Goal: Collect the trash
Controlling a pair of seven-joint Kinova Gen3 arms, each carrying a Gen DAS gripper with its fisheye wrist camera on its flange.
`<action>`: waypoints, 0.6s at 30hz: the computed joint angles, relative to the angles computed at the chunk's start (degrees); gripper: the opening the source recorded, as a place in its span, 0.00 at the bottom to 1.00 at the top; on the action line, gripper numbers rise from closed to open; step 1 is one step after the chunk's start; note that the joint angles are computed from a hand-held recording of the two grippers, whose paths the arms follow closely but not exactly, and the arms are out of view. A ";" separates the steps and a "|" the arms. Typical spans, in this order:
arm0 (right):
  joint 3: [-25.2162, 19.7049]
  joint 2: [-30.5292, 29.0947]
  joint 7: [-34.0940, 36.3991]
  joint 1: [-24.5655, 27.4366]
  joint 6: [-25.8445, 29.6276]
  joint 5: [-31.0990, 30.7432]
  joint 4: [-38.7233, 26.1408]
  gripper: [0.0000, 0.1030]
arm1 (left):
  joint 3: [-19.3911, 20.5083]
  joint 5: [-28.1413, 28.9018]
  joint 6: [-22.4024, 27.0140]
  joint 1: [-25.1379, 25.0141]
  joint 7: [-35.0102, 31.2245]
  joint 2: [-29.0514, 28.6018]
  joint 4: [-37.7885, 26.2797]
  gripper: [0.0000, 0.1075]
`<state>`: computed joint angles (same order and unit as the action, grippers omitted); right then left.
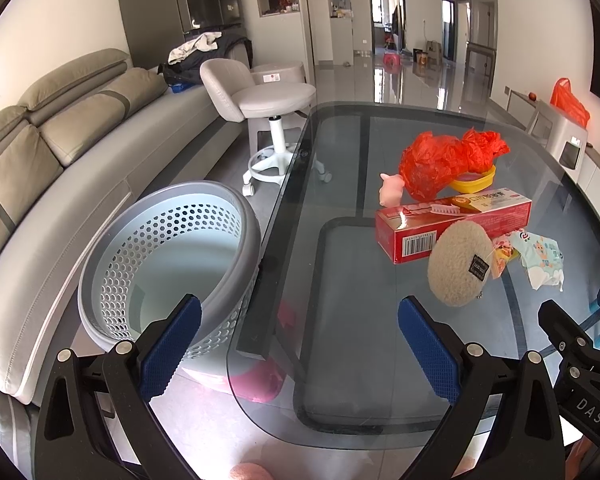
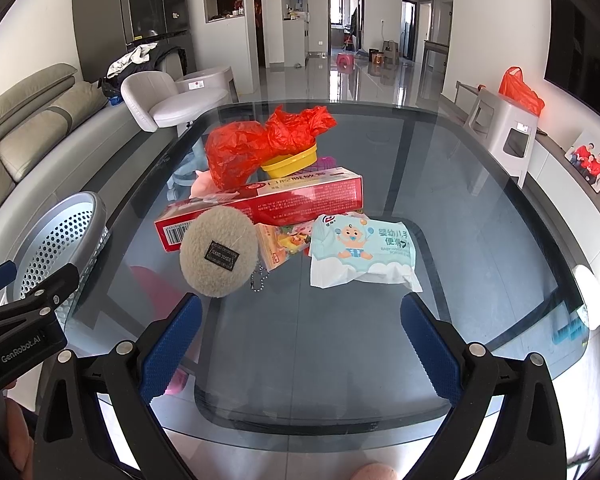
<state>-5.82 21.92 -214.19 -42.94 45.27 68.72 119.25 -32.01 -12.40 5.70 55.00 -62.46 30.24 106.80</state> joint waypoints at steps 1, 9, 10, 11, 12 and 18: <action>-0.02 -0.03 0.00 0.00 -0.01 -0.04 0.00 0.92 | -0.13 0.00 -0.03 0.11 0.00 0.01 0.04 0.90; -0.06 -0.14 -0.26 0.01 -0.03 0.21 0.21 0.92 | -0.17 -0.05 0.10 0.16 0.10 0.09 -0.13 0.90; -0.07 -0.13 -0.31 -0.01 0.03 0.26 0.23 0.92 | -0.20 -0.06 0.06 0.18 0.11 0.07 -0.11 0.90; -0.07 -0.14 -0.36 0.02 0.03 0.30 0.26 0.92 | -0.31 -0.05 0.04 0.26 0.13 0.08 -0.11 0.90; -0.21 -0.21 0.09 -0.09 0.49 -0.21 -0.25 0.92 | -0.32 -0.05 0.03 0.26 0.12 0.06 -0.11 0.90; -0.16 -0.26 0.01 -0.14 0.46 -0.13 -0.18 0.92 | -0.38 0.06 0.02 0.16 0.02 0.03 -0.16 0.90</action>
